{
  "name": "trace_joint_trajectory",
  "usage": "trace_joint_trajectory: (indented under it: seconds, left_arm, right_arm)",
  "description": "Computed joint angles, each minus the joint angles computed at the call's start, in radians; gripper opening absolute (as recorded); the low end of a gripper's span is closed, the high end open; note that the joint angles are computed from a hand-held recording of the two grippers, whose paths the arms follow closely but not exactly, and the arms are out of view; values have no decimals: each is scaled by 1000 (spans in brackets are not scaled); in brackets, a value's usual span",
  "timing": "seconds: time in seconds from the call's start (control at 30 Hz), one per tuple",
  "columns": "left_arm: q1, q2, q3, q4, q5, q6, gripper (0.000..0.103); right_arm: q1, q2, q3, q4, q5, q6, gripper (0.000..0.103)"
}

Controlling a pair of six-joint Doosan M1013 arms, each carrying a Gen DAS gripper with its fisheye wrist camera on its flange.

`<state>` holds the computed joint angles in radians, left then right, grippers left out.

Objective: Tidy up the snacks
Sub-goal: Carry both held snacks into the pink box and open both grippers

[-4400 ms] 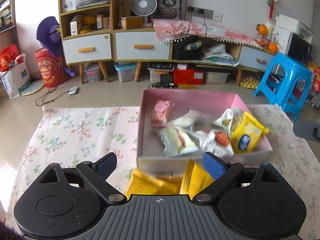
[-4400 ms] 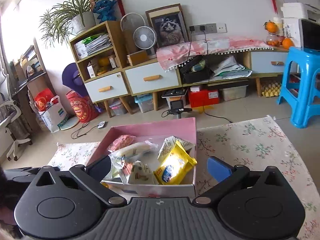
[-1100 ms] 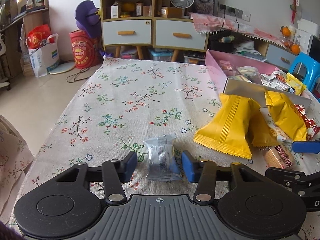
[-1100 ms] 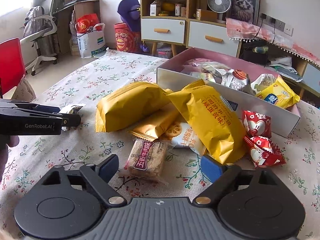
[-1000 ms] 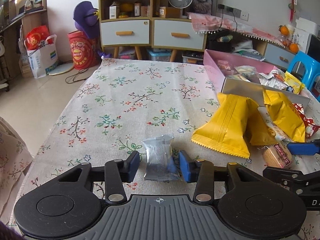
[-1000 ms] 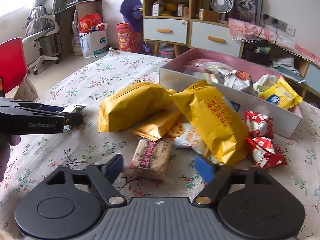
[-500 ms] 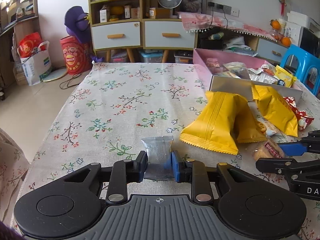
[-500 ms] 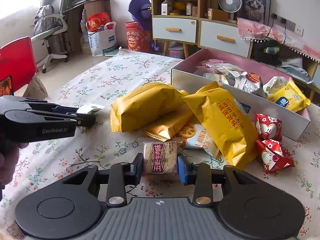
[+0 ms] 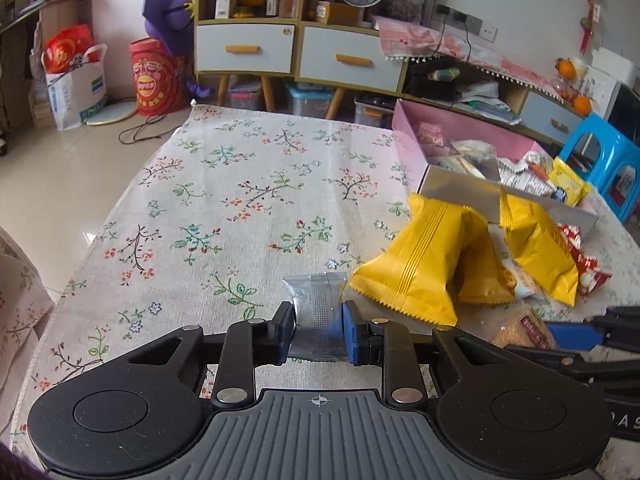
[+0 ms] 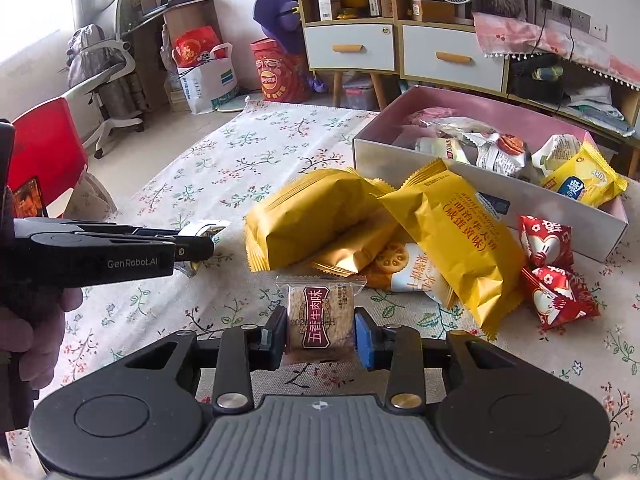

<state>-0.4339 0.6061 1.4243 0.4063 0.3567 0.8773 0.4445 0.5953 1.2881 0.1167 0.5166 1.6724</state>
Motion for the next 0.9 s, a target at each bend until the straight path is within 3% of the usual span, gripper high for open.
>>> trace_joint_trajectory:
  seconds: [0.43,0.9]
  left_arm:
    - [-14,-6,-33,-16,6,-32,23]
    - [-63,34,-130,108,53,-83,23]
  right_arm:
    - [-22,-28,-4,21,45,45,25]
    - [-77,-40,-18,-64,50,245,25]
